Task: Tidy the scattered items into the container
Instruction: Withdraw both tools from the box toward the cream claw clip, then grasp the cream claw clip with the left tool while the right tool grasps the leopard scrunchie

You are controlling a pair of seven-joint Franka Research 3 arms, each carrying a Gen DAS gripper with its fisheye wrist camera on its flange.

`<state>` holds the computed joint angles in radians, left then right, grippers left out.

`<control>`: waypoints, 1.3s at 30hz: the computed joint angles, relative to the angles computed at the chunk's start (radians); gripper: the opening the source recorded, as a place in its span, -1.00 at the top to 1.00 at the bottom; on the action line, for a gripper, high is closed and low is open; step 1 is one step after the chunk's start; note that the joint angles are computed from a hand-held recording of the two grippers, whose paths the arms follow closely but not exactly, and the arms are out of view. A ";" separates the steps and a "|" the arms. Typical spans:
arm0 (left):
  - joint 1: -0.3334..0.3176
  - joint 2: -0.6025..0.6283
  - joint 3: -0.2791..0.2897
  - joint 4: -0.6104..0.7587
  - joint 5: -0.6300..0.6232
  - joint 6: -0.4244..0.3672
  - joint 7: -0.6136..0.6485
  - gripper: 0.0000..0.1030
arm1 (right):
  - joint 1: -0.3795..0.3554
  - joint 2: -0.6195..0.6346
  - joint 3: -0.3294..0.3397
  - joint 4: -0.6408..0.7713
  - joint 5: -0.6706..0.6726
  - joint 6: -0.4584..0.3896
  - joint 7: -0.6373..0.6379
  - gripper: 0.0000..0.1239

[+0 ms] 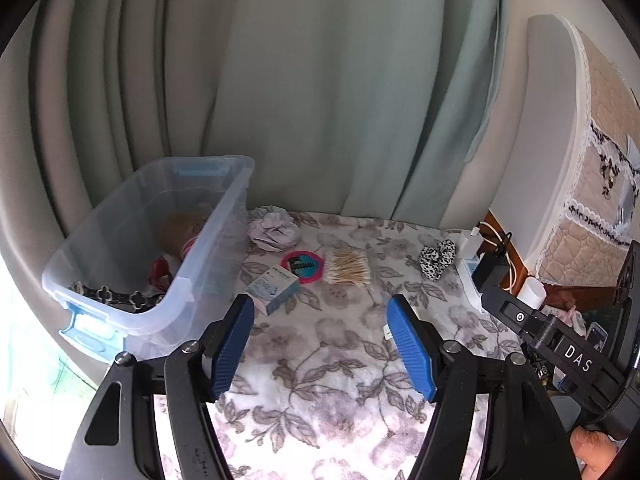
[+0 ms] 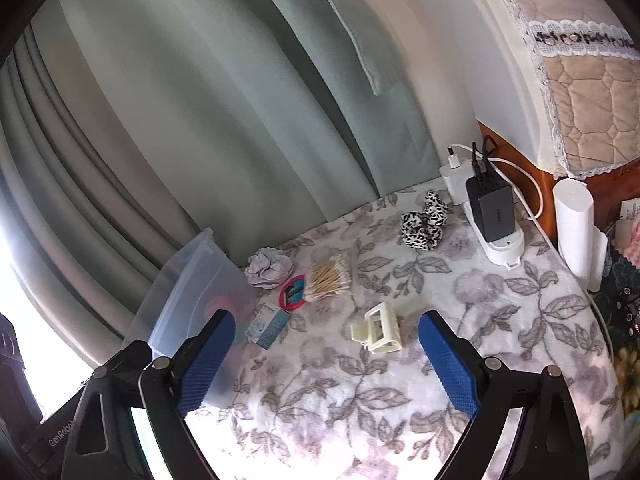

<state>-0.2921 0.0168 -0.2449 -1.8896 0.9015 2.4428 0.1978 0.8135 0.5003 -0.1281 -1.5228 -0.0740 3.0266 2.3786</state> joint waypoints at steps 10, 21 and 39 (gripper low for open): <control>-0.014 0.151 0.026 0.070 -0.119 0.086 0.144 -0.36 | 0.130 0.034 -0.219 -0.049 -0.117 -0.005 0.176 -0.66; -0.037 0.382 0.065 0.240 -0.324 0.225 0.336 -0.36 | 0.071 0.038 -0.194 -0.061 -0.210 -0.035 0.285 -0.66; -0.100 0.608 0.134 0.492 -0.409 0.156 0.426 -0.11 | -0.042 0.117 -0.082 0.052 -0.214 -0.143 0.250 -0.66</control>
